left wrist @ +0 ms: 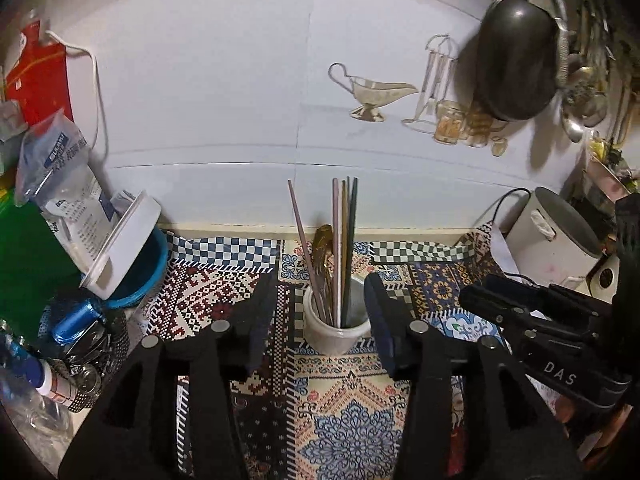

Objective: Organize utensils
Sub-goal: 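Move both tools back down toward the remaining chopsticks on the mat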

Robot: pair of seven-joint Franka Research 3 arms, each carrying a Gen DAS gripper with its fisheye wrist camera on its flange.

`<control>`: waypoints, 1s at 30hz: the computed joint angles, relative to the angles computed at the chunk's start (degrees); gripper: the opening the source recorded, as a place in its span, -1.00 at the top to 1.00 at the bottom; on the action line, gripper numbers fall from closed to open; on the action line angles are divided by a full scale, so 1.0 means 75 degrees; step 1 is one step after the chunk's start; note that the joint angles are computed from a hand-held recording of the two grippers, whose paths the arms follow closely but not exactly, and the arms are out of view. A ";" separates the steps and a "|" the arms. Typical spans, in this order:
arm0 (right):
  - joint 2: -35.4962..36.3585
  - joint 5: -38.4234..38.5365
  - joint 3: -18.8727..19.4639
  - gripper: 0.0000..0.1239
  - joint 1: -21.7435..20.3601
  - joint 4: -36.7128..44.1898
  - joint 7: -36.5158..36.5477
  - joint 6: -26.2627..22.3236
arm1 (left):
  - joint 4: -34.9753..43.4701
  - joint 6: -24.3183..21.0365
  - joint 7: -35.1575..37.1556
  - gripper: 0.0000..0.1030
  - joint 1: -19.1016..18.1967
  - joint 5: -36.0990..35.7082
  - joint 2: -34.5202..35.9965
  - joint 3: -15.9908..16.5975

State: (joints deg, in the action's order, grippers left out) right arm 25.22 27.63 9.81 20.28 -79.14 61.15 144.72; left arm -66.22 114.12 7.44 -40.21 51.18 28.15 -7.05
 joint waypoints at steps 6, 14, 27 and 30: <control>-0.0820 0.0093 -0.0136 0.44 -0.0085 -0.1229 0.0021 0.0470 | 0.0165 -0.0032 0.0141 0.04 -0.0172 -0.0083 0.0146 -0.0081; -0.1453 -0.0491 -0.0468 0.44 -0.0058 -0.2522 0.0761 0.0733 | 0.0310 0.0114 0.0410 0.03 -0.0333 -0.0594 0.0546 -0.0149; -0.1145 -0.1498 -0.0662 0.44 -0.0086 -0.3332 0.1887 0.0033 | -0.0372 0.0490 0.0442 0.03 -0.0247 -0.1641 0.0819 -0.0331; -0.0978 -0.1527 -0.0624 0.44 -0.0088 -0.3341 0.2027 -0.0228 | -0.0377 0.0356 0.0527 0.03 -0.0295 -0.1759 0.0921 -0.0343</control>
